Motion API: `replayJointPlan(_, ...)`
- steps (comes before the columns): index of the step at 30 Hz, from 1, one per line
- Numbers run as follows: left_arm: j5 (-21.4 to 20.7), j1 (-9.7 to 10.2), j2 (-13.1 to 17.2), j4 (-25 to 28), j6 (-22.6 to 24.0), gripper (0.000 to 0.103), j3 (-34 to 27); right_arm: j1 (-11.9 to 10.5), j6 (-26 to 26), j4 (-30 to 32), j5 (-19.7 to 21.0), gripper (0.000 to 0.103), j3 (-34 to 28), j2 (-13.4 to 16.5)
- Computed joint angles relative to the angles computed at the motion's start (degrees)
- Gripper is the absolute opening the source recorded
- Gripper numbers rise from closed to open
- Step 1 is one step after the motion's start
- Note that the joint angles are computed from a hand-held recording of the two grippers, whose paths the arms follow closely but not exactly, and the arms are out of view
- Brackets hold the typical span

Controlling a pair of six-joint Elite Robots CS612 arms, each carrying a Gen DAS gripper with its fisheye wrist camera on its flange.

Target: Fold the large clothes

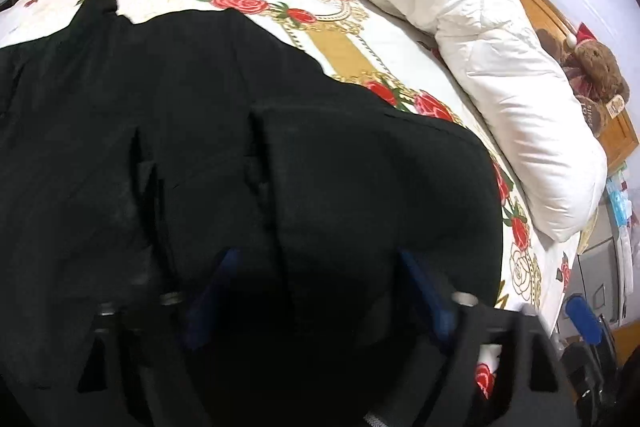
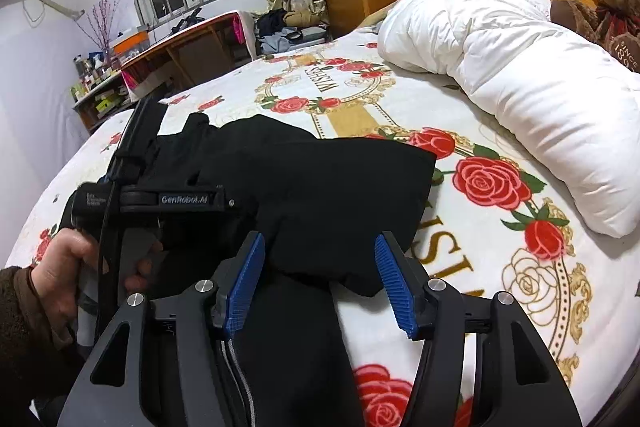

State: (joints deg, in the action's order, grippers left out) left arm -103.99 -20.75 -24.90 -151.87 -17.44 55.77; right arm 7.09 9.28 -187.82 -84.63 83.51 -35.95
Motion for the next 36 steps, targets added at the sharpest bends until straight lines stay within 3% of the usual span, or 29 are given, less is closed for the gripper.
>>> replayJointPlan(2, -0.1, -0.06, 0.0, -0.1, -0.2, 0.051, 0.0, 0.1, -0.2, 0.6, 0.0, 0.058, -0.3, 0.1)
replayJointPlan(4, 0.2, -0.11, -0.6, -1.1, 0.1, 0.028, 0.8, 0.3, -0.5, 0.6, -0.5, 0.058, -0.6, 0.2)
replayJointPlan(7, 2.7, -0.35, -1.5, -2.2, 0.2, 0.016, 1.4, 0.7, -1.5, 2.3, -1.6, 0.058, -1.7, 0.4)
replayJointPlan(10, 5.7, -0.29, -3.3, -6.5, -0.6, 0.015, 3.9, 1.2, -2.1, 4.9, -4.0, 0.058, -2.8, 0.6)
replayJointPlan(20, 11.5, 2.38, -10.3, -17.9, -4.5, 0.015, 12.2, 1.8, -1.2, 7.0, -3.7, 0.058, -4.7, 0.3)
replayJointPlan(28, 16.1, 4.64, -14.0, -20.6, -5.0, 0.015, 18.5, 3.0, -1.8, 8.9, -3.7, 0.058, -7.5, 1.3)
replayJointPlan(36, 17.5, 6.87, -14.6, -20.5, -9.5, 0.015, 22.4, 3.4, -2.1, 13.8, -4.8, 0.058, -11.9, 4.0)
